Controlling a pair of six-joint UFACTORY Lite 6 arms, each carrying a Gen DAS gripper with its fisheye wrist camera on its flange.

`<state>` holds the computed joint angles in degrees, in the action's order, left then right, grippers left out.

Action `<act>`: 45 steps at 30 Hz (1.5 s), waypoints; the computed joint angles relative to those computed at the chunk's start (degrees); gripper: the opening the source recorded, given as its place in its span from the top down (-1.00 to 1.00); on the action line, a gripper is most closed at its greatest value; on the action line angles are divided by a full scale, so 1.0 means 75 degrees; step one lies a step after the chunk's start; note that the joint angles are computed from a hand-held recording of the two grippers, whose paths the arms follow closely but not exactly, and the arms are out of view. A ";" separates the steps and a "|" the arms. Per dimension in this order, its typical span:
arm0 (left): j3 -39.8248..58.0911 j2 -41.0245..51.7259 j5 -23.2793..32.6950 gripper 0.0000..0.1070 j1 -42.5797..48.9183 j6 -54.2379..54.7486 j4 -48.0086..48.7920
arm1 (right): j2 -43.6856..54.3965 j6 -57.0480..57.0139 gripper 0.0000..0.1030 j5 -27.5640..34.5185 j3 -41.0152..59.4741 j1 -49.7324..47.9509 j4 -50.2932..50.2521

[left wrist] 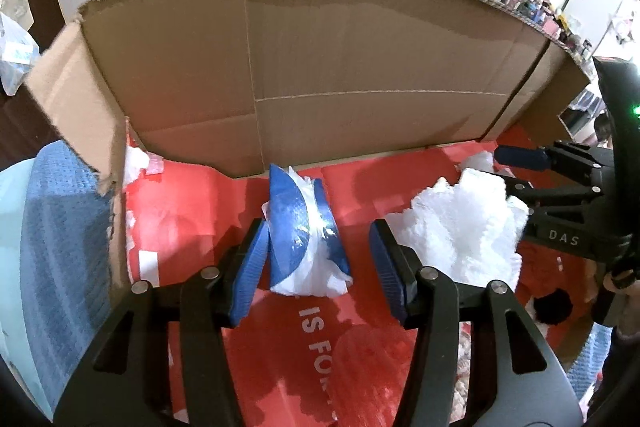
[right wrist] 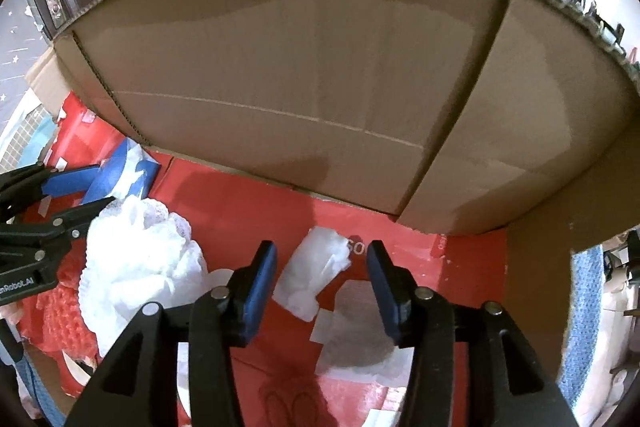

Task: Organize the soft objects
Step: 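Lower both cloths onto the box floor and open both tools, then withdraw both open tools from the box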

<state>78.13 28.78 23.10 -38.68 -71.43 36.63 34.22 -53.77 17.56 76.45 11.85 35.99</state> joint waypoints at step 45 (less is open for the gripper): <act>-0.0966 -0.1550 0.6706 -0.57 -0.6678 -0.7070 0.3681 | -1.1431 -0.6273 -1.00 0.4228 -0.8587 -0.5583 0.4488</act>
